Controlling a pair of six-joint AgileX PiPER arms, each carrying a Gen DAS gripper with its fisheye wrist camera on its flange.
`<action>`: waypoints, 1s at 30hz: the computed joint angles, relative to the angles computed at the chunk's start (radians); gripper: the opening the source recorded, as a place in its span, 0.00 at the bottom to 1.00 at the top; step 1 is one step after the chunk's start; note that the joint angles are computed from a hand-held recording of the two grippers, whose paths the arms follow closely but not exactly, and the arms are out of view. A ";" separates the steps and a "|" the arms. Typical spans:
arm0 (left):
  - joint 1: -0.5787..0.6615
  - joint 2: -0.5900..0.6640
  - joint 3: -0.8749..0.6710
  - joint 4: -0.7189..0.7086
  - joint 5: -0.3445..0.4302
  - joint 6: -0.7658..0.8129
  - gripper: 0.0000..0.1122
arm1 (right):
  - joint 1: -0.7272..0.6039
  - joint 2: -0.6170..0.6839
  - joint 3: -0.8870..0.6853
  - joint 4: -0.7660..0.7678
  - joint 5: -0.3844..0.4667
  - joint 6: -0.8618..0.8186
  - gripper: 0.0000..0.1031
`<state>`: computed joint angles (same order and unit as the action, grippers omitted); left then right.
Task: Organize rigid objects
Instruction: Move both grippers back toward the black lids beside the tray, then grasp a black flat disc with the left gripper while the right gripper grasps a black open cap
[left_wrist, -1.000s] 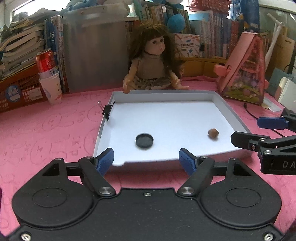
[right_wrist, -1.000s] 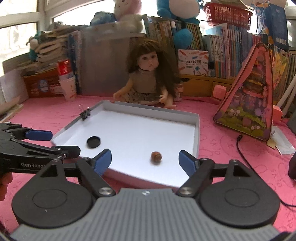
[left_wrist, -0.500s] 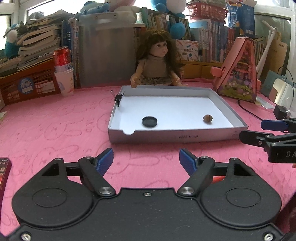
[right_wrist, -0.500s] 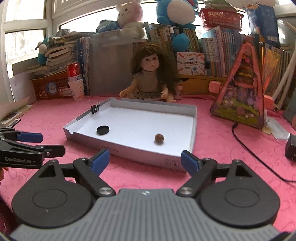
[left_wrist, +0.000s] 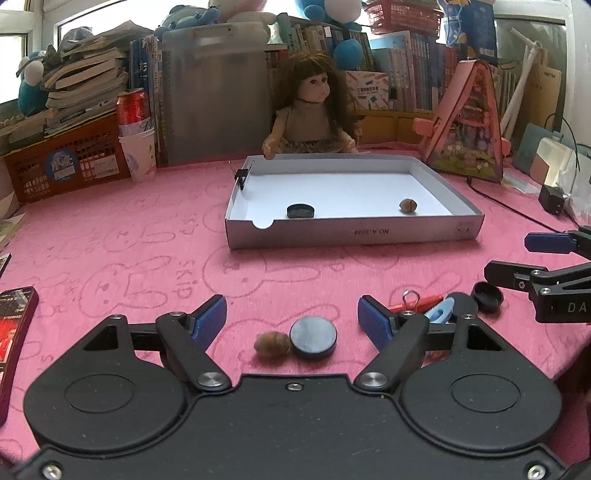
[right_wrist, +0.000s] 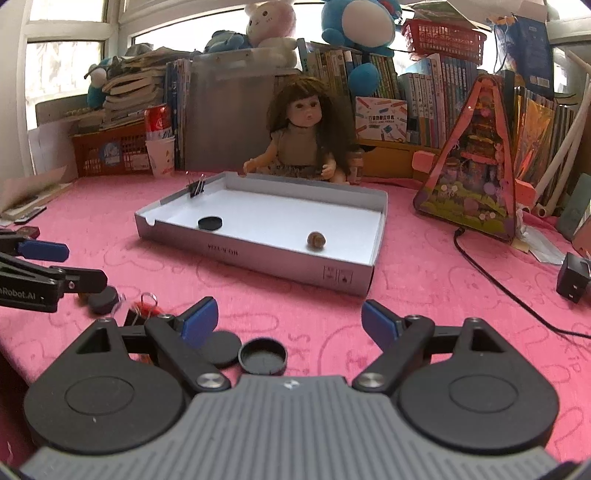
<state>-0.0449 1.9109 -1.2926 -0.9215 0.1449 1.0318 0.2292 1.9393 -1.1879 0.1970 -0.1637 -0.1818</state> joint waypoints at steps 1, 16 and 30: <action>0.002 -0.005 0.014 -0.047 -0.005 0.049 0.67 | 0.001 -0.001 0.007 0.004 -0.004 -0.003 0.88; 0.031 -0.028 0.069 -0.165 0.098 0.174 0.34 | 0.007 -0.021 0.082 0.144 -0.029 -0.156 0.74; 0.005 0.043 0.004 -0.022 0.039 -0.007 0.31 | 0.013 -0.004 0.064 0.028 0.012 -0.053 0.54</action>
<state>-0.0403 1.9539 -1.2884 -0.9431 0.1842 1.0244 0.2419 1.9355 -1.1243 0.2249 -0.1515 -0.2350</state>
